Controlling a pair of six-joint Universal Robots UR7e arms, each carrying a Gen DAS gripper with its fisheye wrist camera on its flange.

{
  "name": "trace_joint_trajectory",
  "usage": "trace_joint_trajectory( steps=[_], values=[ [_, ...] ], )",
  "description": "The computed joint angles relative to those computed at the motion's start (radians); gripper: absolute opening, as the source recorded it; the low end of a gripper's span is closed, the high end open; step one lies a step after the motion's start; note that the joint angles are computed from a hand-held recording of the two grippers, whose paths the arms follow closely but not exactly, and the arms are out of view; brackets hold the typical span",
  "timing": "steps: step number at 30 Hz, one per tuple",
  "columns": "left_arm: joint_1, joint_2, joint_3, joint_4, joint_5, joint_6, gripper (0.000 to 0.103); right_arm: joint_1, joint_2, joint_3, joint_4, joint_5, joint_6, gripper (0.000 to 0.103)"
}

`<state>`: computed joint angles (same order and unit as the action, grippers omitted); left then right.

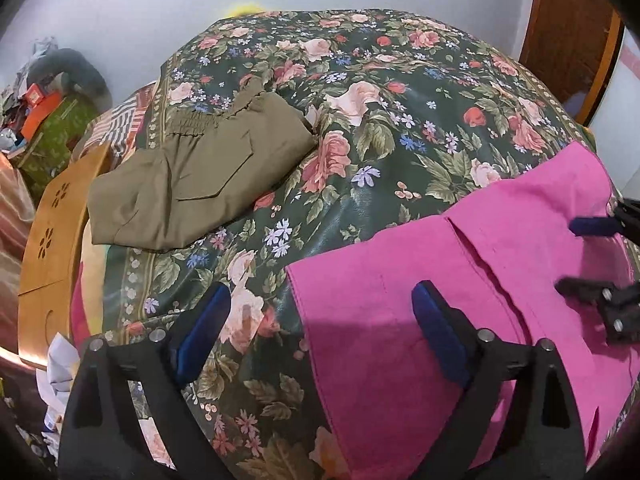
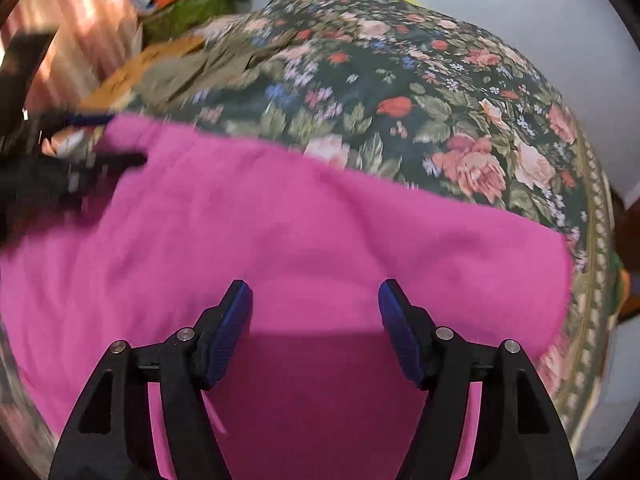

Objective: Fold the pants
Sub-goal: 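Grasp the folded pants edge with both grippers and lift it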

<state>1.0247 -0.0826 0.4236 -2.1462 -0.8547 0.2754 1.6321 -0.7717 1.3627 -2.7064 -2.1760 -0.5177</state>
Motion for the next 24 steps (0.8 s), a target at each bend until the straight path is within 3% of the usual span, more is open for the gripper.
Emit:
trace_joint_trajectory(
  steps=[4,11,15,20,24],
  values=[
    [-0.009,-0.043,0.08,-0.04,0.021,-0.011,0.093,-0.001,-0.063,0.086,-0.011,-0.009,0.035,0.067],
    [-0.055,-0.2,0.342,-0.176,0.048,0.016,0.093,0.015,-0.134,0.169,-0.031,-0.036,0.114,0.067],
    [-0.082,-0.288,0.474,-0.253,0.055,0.006,0.093,0.046,-0.174,0.226,-0.106,-0.039,0.123,0.067],
    [-0.093,-0.403,0.604,-0.189,-0.012,-0.156,0.098,0.086,-0.216,0.297,-0.21,-0.033,0.132,0.067],
    [-0.085,-0.468,0.678,-0.105,-0.11,-0.296,0.098,0.113,-0.235,0.35,-0.276,-0.026,0.144,0.067]
  ],
)
